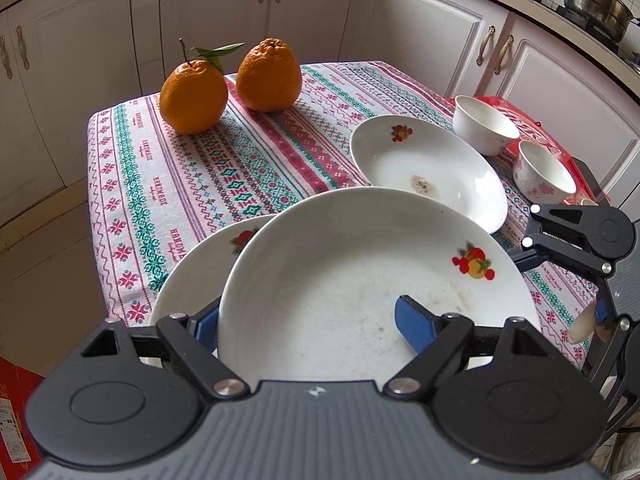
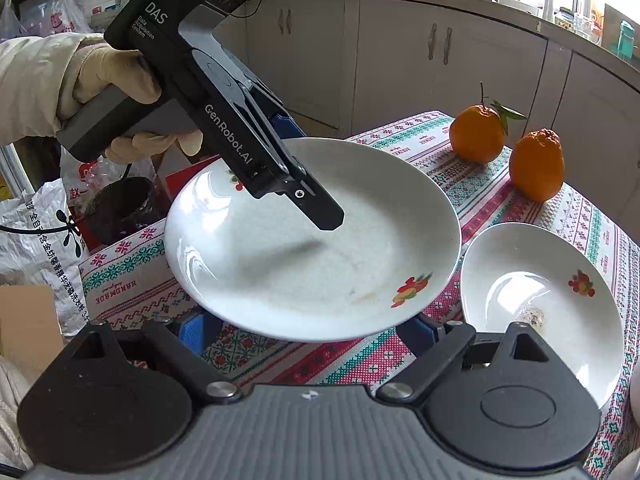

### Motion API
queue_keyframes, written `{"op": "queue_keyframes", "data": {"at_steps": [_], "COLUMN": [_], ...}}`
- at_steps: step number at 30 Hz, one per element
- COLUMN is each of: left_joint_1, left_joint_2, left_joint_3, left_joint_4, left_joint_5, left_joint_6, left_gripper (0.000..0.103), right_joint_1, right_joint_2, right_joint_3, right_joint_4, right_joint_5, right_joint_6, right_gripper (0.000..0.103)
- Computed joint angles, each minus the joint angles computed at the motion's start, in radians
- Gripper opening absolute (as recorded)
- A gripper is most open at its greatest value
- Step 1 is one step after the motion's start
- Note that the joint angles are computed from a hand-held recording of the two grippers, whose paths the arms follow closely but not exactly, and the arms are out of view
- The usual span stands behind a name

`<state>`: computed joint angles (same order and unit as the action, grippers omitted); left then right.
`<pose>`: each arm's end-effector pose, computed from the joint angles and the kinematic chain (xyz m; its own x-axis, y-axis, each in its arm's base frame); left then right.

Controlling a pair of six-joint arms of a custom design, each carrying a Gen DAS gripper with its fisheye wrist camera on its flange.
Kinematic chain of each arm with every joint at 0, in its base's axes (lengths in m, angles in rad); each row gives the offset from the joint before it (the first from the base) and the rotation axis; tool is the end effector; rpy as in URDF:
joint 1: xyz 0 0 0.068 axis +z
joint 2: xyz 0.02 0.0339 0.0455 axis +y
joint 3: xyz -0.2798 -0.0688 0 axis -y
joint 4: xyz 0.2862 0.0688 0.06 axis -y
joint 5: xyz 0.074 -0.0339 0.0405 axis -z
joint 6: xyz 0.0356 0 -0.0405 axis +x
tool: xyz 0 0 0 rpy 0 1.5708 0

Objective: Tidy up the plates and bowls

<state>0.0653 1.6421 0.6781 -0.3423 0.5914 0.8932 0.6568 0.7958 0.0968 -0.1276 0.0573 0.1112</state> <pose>0.2802 -0.0016 0.0917 -0.5327 0.6133 -0.5831 0.8076 0.5744 -0.1337 0.1249 0.0937 0.0946 -0.6432 -0.3560 -0.6779 -0.5106 0.8592 0.0333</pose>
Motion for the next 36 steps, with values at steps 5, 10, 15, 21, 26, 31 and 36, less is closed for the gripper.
{"op": "queue_keyframes", "data": {"at_steps": [5, 10, 15, 21, 26, 31, 36], "left_joint_1": [0.004, 0.005, 0.004, 0.005, 0.008, 0.005, -0.007], "left_joint_2": [0.044, 0.074, 0.108, 0.124, 0.15, 0.147, 0.137], "left_joint_3": [0.02, 0.039, 0.067, 0.084, 0.105, 0.105, 0.098], "left_joint_4": [0.011, 0.011, 0.003, -0.011, -0.02, -0.013, -0.001], "left_joint_5": [-0.004, -0.006, -0.002, -0.001, -0.005, -0.01, -0.027], "left_joint_6": [-0.004, -0.007, -0.014, -0.008, -0.014, -0.007, -0.001], "left_gripper": [0.086, 0.086, 0.086, 0.087, 0.087, 0.087, 0.088], "right_joint_1": [0.003, 0.004, -0.009, -0.007, -0.007, 0.003, -0.016], "right_joint_2": [0.071, 0.09, 0.132, 0.158, 0.174, 0.179, 0.183], "right_joint_3": [0.017, 0.027, 0.04, 0.049, 0.061, 0.064, 0.057], "right_joint_4": [0.048, 0.052, 0.075, 0.082, 0.081, 0.078, 0.095], "right_joint_5": [0.0, -0.006, -0.021, -0.019, -0.024, -0.018, -0.04], "right_joint_6": [0.012, 0.023, 0.035, 0.047, 0.061, 0.068, 0.068], "right_gripper": [0.095, 0.095, 0.095, 0.095, 0.095, 0.095, 0.095]}}
